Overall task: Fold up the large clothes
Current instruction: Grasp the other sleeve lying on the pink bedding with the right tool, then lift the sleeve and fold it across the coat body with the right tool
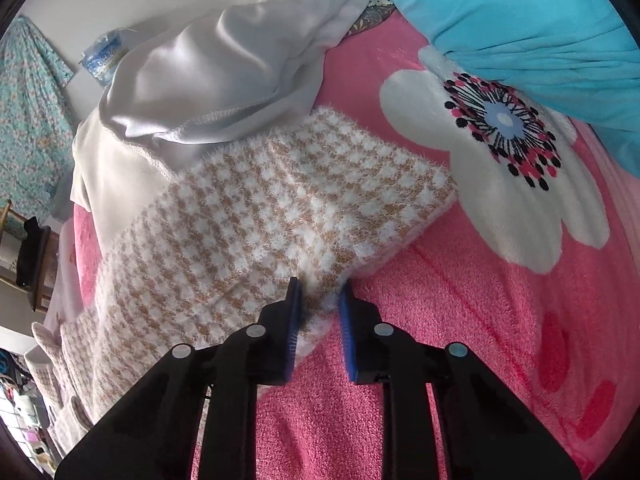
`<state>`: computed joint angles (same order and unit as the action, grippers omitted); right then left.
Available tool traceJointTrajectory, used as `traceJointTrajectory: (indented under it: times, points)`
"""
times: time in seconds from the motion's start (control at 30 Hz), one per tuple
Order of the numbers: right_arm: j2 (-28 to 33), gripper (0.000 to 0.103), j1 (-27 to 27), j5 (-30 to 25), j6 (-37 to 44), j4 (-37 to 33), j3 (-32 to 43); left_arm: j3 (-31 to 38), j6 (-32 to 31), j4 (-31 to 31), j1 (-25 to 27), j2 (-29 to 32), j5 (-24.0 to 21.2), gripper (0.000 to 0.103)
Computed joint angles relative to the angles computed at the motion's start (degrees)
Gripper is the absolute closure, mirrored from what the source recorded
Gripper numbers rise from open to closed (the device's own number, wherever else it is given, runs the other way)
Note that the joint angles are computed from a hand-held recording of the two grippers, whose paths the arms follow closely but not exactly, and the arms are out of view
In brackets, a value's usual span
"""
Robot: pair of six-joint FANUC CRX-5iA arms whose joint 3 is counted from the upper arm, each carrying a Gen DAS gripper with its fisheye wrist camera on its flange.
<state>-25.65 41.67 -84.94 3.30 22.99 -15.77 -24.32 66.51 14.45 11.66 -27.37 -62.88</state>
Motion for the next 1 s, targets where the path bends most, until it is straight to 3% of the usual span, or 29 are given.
traceJointTrajectory:
  times: [0.3, 0.47, 0.6, 0.8, 1.0]
  points:
    - [0.4, 0.092, 15.5, -10.0, -2.9, 13.7, 3.4, 2.1, 1.1, 0.0, 0.4, 2.0, -2.9, 0.007]
    - [4.5, 0.092, 22.7, -14.9, 1.9, 22.9, 9.1, 1.4, -1.0, 3.1, 3.5, 0.2, -3.2, 0.007]
    - [10.2, 0.092, 25.7, -14.8, 7.9, 29.6, 14.7, 1.8, -3.8, 2.8, 6.3, -2.7, -4.1, 0.008]
    - [21.2, 0.092, 29.2, -10.3, 17.3, 36.6, 25.7, -0.4, -14.4, 10.7, 19.6, -7.9, -10.6, 0.01]
    - [30.6, 0.092, 31.8, 0.1, 22.9, 35.1, 35.1, -2.8, -27.3, 18.3, 35.7, -12.0, -20.9, 0.027]
